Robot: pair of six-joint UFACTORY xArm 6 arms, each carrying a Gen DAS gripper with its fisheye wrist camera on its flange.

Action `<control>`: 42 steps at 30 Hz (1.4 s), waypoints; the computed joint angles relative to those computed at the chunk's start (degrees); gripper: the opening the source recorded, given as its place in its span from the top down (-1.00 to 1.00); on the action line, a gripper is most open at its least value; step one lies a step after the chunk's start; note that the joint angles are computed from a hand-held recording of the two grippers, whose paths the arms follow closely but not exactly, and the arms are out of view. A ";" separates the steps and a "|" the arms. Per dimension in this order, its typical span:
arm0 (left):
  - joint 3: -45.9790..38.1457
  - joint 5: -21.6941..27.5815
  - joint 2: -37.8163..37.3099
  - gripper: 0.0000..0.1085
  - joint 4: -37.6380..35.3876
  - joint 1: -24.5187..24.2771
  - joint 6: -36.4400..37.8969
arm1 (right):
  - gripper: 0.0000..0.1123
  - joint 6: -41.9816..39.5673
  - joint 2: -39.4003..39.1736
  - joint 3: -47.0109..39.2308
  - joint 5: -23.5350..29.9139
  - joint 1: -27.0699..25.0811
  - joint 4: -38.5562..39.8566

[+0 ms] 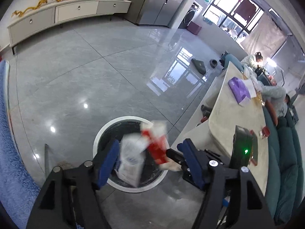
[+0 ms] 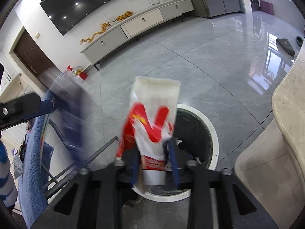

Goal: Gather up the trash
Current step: 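Open both grippers over the bin, dropping the carton and paper bag, then move both open grippers back to the wrapper pile on the rug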

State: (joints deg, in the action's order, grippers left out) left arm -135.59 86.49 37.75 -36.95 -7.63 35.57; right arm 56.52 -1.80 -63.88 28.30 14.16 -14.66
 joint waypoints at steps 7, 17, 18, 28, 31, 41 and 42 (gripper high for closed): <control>10.20 -4.99 -7.83 -0.25 -1.56 2.42 4.29 | 0.28 1.83 -0.93 0.13 1.97 0.45 -1.24; 29.29 -14.82 -24.99 -0.25 -8.05 11.44 16.52 | 0.28 8.18 -4.44 -3.90 5.39 4.75 -10.70; 29.56 -14.46 -25.80 -0.25 -7.91 12.70 16.76 | 0.28 8.84 -4.70 -4.86 5.94 5.44 -12.02; 27.35 -11.92 -27.00 -0.25 -12.19 26.21 19.02 | 0.26 8.23 -1.68 -18.33 11.36 12.42 -19.20; 24.81 -11.80 -25.45 -0.25 -13.20 30.59 19.22 | 0.26 6.92 0.69 -23.33 13.44 14.56 -19.91; 12.58 -10.53 -14.88 -0.25 -15.79 43.80 17.09 | 0.26 -0.16 12.07 -41.73 19.83 20.66 -17.41; 11.10 -10.16 -13.56 -0.25 -15.73 44.56 16.66 | 0.26 -1.24 13.51 -44.03 20.62 21.13 -16.65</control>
